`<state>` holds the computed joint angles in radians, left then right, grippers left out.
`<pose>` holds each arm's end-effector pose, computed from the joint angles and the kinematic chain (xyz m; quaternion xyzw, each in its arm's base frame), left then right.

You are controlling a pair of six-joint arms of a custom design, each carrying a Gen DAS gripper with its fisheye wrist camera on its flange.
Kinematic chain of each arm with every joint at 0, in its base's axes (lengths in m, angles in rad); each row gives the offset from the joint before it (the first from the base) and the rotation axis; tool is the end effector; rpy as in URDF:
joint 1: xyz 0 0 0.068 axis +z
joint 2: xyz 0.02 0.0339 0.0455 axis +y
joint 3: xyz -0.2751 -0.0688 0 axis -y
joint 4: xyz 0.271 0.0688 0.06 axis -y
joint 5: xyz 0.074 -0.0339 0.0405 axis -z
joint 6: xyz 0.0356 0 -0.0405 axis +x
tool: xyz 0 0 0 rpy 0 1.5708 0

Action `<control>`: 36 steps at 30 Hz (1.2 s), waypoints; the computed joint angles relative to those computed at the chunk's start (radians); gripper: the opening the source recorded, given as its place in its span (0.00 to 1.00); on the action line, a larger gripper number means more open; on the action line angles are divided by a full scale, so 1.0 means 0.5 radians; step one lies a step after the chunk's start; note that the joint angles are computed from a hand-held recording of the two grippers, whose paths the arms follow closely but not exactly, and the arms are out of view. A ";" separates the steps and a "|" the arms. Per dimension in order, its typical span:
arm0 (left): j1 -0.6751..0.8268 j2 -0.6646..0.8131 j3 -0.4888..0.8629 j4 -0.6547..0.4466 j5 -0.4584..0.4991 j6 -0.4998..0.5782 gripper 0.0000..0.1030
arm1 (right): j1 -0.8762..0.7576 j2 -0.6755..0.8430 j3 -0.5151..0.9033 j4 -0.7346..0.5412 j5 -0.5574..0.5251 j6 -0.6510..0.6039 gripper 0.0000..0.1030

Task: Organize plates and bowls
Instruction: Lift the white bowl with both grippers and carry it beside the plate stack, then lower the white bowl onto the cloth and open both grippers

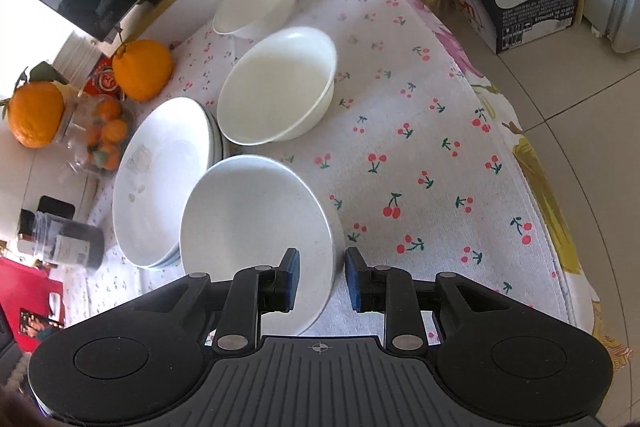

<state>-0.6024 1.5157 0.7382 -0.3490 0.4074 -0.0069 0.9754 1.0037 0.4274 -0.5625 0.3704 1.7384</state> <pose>0.2276 -0.1736 0.1445 0.3229 0.9002 -0.2530 0.1466 0.1099 0.1393 0.1508 0.3941 0.8763 0.1677 0.2205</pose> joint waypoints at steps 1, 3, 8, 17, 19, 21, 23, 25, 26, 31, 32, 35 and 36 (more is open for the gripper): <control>-0.003 0.011 0.007 -0.005 0.000 -0.008 0.14 | -0.004 -0.005 -0.003 0.002 -0.004 0.005 0.25; 0.005 0.029 0.017 -0.021 0.010 -0.013 0.14 | -0.015 -0.015 -0.011 0.008 -0.014 0.006 0.25; -0.006 0.026 0.006 0.024 0.001 -0.027 0.19 | -0.022 -0.017 -0.021 0.032 -0.023 -0.002 0.25; -0.006 -0.026 -0.033 0.084 -0.048 0.004 0.29 | -0.038 0.001 -0.010 0.002 -0.016 0.005 0.40; 0.004 -0.034 -0.036 0.087 -0.051 0.008 0.35 | -0.041 -0.011 -0.014 -0.011 -0.010 0.016 0.51; 0.015 -0.050 -0.045 0.097 -0.056 0.007 0.42 | -0.041 -0.024 -0.016 -0.028 0.001 0.032 0.57; 0.020 -0.062 -0.049 0.112 -0.053 -0.004 0.47 | -0.042 -0.048 -0.023 -0.043 0.016 0.045 0.60; 0.038 -0.080 -0.052 0.117 -0.032 -0.005 0.52 | -0.033 -0.093 -0.037 -0.050 0.052 0.077 0.68; 0.046 -0.094 -0.055 0.122 -0.020 -0.005 0.53 | -0.024 -0.129 -0.048 -0.051 0.081 0.090 0.70; 0.062 -0.168 -0.067 0.164 -0.013 -0.003 0.71 | -0.004 -0.194 -0.031 -0.119 0.216 0.121 0.83; 0.062 -0.175 -0.061 0.172 -0.019 -0.011 0.73 | -0.009 -0.196 -0.029 -0.126 0.238 0.121 0.83; 0.048 -0.160 0.002 0.175 -0.074 -0.018 0.89 | -0.048 -0.203 -0.026 -0.112 0.289 0.084 0.87; 0.043 -0.149 0.025 0.180 -0.098 -0.008 0.93 | -0.061 -0.197 -0.024 -0.104 0.307 0.079 0.89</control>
